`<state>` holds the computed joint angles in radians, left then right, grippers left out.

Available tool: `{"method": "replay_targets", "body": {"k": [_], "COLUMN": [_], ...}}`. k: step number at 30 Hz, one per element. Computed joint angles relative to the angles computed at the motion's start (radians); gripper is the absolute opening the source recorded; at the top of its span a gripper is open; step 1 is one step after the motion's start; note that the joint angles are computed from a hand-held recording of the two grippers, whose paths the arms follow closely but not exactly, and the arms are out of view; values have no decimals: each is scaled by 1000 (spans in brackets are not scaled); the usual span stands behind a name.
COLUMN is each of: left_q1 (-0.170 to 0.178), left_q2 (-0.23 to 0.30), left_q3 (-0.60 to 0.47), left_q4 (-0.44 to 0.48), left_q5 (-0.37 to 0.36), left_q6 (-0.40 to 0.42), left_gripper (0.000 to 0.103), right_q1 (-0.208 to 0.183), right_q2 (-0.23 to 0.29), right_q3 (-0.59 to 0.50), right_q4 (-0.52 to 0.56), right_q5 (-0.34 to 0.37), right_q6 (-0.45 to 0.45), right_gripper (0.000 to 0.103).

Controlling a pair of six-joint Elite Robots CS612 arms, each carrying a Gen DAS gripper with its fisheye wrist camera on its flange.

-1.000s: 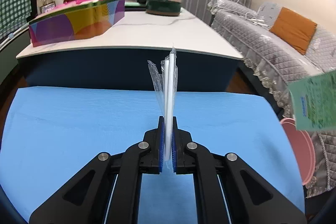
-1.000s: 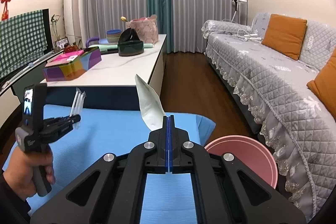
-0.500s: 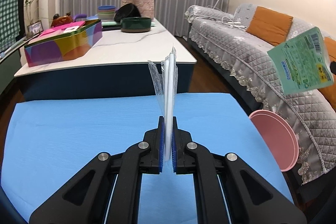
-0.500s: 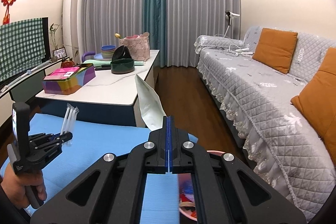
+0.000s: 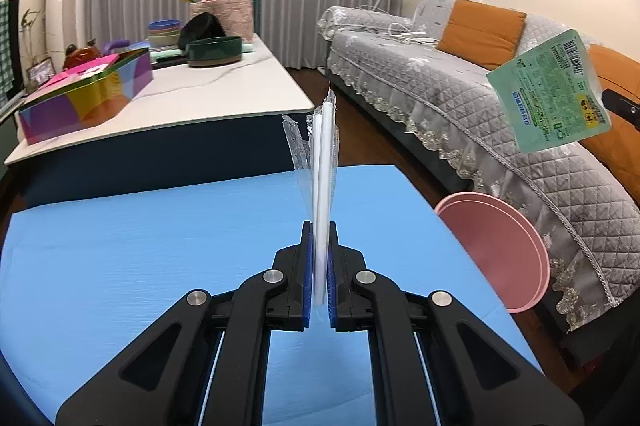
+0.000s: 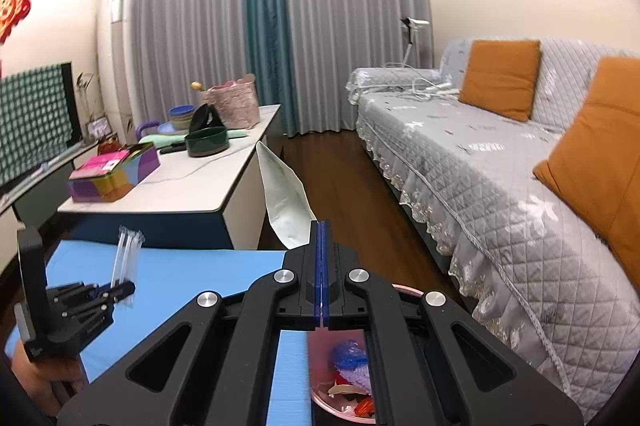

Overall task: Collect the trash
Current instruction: 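Carry the tube pack and panda packet in both tools over the pink bin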

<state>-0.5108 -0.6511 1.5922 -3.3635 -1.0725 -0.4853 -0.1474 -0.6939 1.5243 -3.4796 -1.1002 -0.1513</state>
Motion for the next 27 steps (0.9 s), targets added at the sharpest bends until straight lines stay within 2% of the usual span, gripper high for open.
{"method": "replay_targets", "body": {"k": [12, 27], "left_q1": [-13, -15], "left_q2": [40, 78], "left_q3": [-60, -115], "left_q4": [-23, -9], "left_q5": [-65, -128], "left_q6": [47, 61], "left_gripper": [6, 6], "right_q1": [-21, -29], "right_q2": [28, 49], "right_q3": [-27, -48], "right_q4": [23, 52], "right_q5": [-31, -59], "right_q6": [32, 26], "right_gripper": [0, 0]}}
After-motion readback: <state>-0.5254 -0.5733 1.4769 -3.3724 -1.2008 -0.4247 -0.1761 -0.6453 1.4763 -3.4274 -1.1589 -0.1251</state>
